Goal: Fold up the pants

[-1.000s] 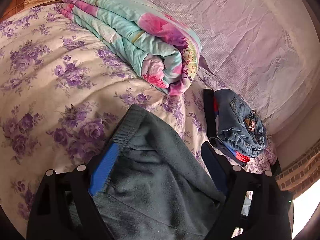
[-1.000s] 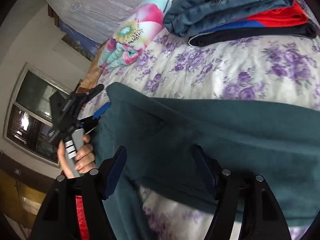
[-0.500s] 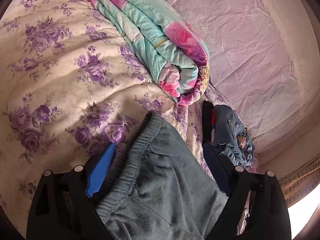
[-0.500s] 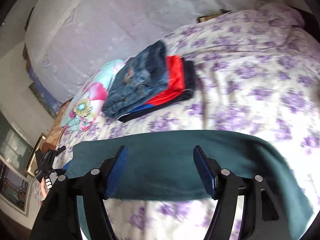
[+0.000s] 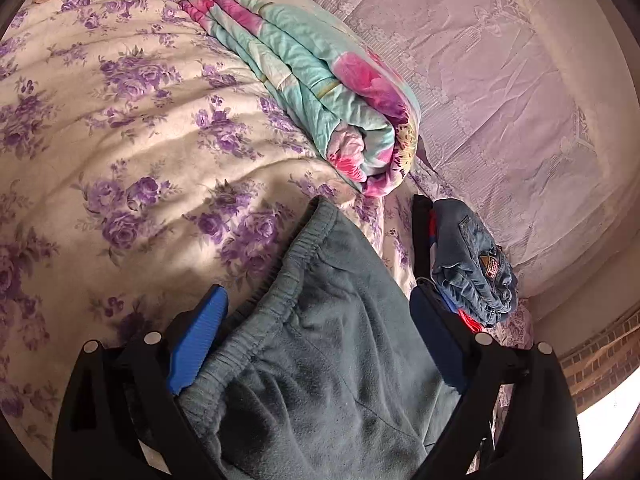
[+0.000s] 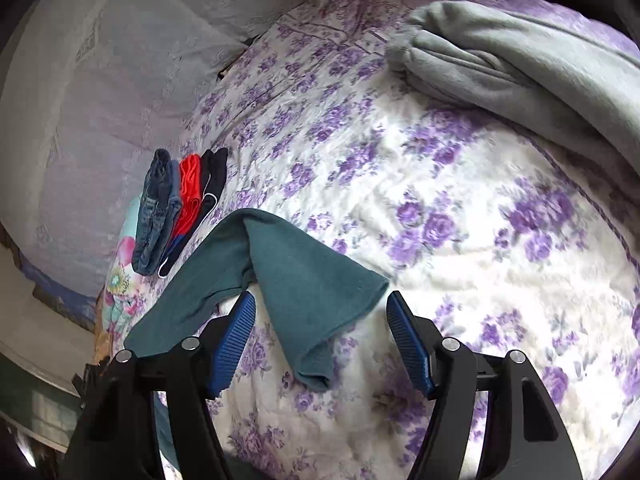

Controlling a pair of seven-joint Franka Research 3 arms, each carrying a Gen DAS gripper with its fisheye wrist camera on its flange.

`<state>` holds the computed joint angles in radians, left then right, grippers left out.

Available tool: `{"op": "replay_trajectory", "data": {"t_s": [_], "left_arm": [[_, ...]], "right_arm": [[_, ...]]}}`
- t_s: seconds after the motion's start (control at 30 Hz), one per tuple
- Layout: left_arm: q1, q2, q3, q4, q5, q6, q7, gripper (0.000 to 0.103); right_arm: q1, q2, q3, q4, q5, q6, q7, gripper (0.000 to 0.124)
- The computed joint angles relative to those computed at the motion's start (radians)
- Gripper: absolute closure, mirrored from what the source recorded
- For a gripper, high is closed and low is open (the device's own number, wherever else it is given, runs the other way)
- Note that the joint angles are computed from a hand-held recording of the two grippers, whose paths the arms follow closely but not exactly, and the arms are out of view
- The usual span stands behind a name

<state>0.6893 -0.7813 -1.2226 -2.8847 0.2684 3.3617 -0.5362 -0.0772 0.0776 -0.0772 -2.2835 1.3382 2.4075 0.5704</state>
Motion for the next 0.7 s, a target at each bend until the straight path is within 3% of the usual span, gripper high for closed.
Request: {"op": "replay_trajectory", "data": {"t_s": [0.17,0.27,0.3,0.37,0.47,0.5,0.53,0.57,0.6,0.63,0.7], "left_arm": [[-0.006,0.034,0.016,0.028,0.032,-0.06,0.029,0.013],[-0.017,0.055,0.031,0.055,0.07,-0.124,0.047,0.012],[-0.02,0.064,0.036,0.063,0.085,-0.145,0.05,0.012],[-0.023,0.079,0.042,0.078,0.116,-0.178,0.048,0.012],[-0.026,0.095,0.052,0.094,0.161,-0.21,0.037,0.011],[-0.026,0.1,0.054,0.099,0.176,-0.217,0.033,0.011],[-0.027,0.104,0.058,0.103,0.189,-0.224,0.028,0.011],[-0.029,0.108,0.061,0.107,0.203,-0.232,0.024,0.01],[-0.028,0.113,0.065,0.11,0.217,-0.235,0.021,0.01],[-0.029,0.118,0.068,0.114,0.23,-0.241,0.018,0.01],[-0.028,0.125,0.071,0.121,0.253,-0.25,0.006,0.01]], "right_arm": [[-0.01,0.033,0.002,0.025,0.013,-0.049,0.001,0.059],[-0.011,0.107,0.016,0.104,0.013,-0.079,0.039,0.099],[-0.009,0.126,0.023,0.126,0.014,-0.07,0.056,0.118],[0.002,0.127,0.043,0.157,0.048,0.01,0.02,0.118],[0.045,0.118,0.07,0.244,0.131,0.256,-0.156,0.118],[0.056,0.141,0.07,0.294,0.104,0.319,-0.147,0.118],[0.064,0.185,0.064,0.358,0.017,0.349,-0.083,0.118],[0.069,0.24,0.05,0.427,-0.136,0.324,0.028,0.117],[0.084,0.293,0.026,0.484,-0.284,0.303,0.137,0.109],[0.134,0.338,-0.029,0.522,-0.414,0.318,0.247,0.091],[0.15,0.377,-0.04,0.527,-0.522,0.404,0.364,0.077]]}}
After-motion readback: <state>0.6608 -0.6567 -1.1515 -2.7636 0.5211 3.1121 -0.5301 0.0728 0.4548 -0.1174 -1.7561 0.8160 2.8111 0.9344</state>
